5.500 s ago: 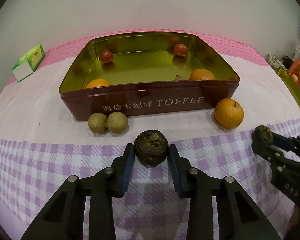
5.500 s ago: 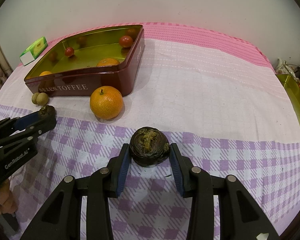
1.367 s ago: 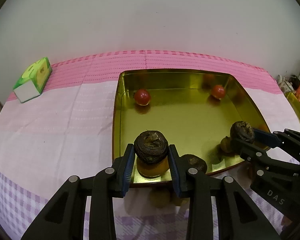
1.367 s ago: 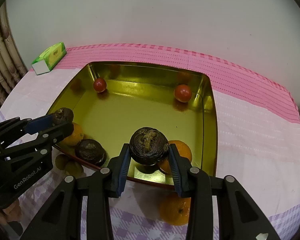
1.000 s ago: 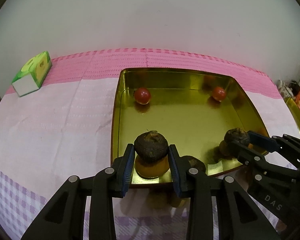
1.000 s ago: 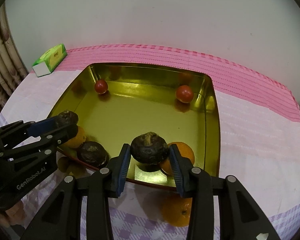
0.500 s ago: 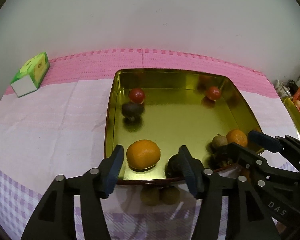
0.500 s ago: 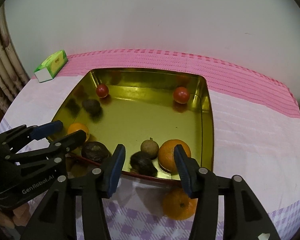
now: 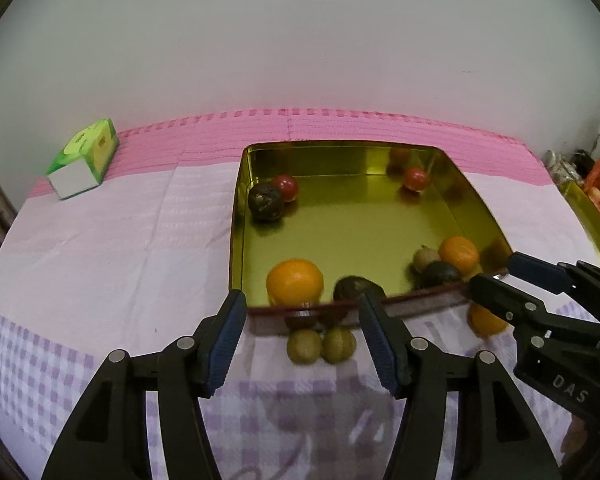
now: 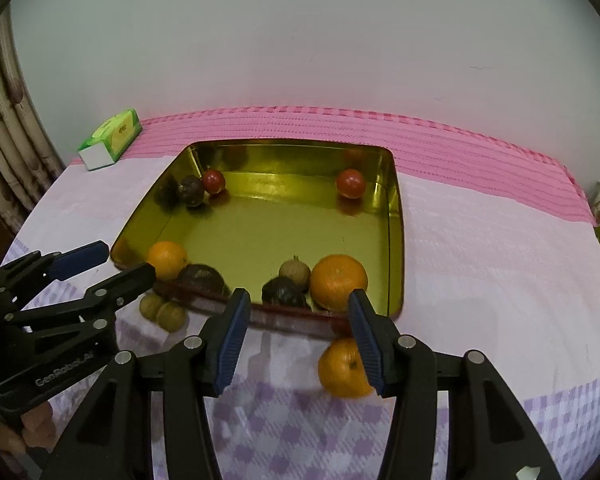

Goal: Organize fruits
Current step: 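Withdraw both open tools from the tin toward the remaining fruits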

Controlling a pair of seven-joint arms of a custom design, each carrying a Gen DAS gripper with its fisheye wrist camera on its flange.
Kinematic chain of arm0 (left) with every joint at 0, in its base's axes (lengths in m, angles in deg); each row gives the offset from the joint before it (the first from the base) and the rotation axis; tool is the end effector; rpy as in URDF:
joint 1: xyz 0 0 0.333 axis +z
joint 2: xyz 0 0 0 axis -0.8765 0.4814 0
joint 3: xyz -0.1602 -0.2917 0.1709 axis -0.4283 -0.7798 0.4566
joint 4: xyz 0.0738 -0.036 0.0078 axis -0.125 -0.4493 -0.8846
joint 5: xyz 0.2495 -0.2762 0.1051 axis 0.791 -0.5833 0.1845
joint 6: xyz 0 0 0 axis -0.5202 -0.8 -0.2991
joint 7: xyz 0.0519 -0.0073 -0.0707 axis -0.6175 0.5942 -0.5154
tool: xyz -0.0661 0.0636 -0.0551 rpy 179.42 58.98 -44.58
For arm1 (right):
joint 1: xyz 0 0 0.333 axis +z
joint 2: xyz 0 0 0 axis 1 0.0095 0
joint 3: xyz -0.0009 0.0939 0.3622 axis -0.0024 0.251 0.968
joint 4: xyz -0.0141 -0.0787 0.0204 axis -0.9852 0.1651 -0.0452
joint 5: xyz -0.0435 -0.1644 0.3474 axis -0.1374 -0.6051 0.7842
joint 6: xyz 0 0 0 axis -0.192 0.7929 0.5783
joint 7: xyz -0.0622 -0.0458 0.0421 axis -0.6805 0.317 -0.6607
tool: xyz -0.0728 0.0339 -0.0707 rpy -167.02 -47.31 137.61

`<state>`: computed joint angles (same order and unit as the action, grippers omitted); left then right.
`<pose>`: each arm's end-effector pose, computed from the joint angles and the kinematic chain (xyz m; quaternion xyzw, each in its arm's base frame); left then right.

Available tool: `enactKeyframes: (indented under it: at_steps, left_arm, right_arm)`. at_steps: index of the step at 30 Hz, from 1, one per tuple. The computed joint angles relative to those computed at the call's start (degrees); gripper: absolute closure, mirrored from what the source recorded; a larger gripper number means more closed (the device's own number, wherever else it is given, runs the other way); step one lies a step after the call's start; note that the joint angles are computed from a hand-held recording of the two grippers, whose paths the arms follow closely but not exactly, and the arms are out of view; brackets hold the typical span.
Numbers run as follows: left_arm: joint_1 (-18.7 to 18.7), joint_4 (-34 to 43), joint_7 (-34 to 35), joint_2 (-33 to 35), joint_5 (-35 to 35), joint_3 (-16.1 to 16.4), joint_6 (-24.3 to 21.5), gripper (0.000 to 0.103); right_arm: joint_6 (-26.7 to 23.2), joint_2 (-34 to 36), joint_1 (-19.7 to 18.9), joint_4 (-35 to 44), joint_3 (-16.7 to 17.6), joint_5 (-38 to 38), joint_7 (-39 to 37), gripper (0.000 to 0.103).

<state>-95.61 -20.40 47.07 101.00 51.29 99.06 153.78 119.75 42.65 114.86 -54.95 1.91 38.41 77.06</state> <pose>0.6902 -0.2918 0.3380 -0.6146 0.7096 -0.2696 0.2148 0.6501 0.2556 0.3683 -0.6830 0.6510 -0.2175 0.2499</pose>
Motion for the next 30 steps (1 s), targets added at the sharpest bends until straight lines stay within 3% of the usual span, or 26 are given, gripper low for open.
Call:
enactKeyframes:
  at_steps: [4,10,19,29,30]
  left_arm:
    - [-2.5,-4.2,-1.0,-2.0,0.3,2.2,1.8,0.044]
    - [-4.8,-10.1,-0.5,-4.0,-0.6,3.6,3.3,0.044]
    - [-3.7,-11.6,-0.3,-3.1,-2.3,1.6,1.8,0.044]
    - [-3.7,-10.3,-0.2,-1.4,-2.2,1.9,1.8,0.044]
    - [-3.9,-10.4,-0.2,-1.4,-2.3,2.2,2.0,0.044]
  right_arm:
    - [2.2,-2.5,2.9,-4.1,-3.3,-2.7,3.9,0.055]
    - [2.6,-5.3,3.3,-9.6,-3.7,-5.4,6.9,0.055]
    - [2.1,-5.8,-0.5,-13.6,0.3,-4.0,7.1,0.055]
    - [1.4,-4.2,-1.1,-12.6,0.8,-1.7,5.4,0.055]
    - [1.5,-4.0,0.0,-12.4,-0.4,-2.5,6.2,0.055]
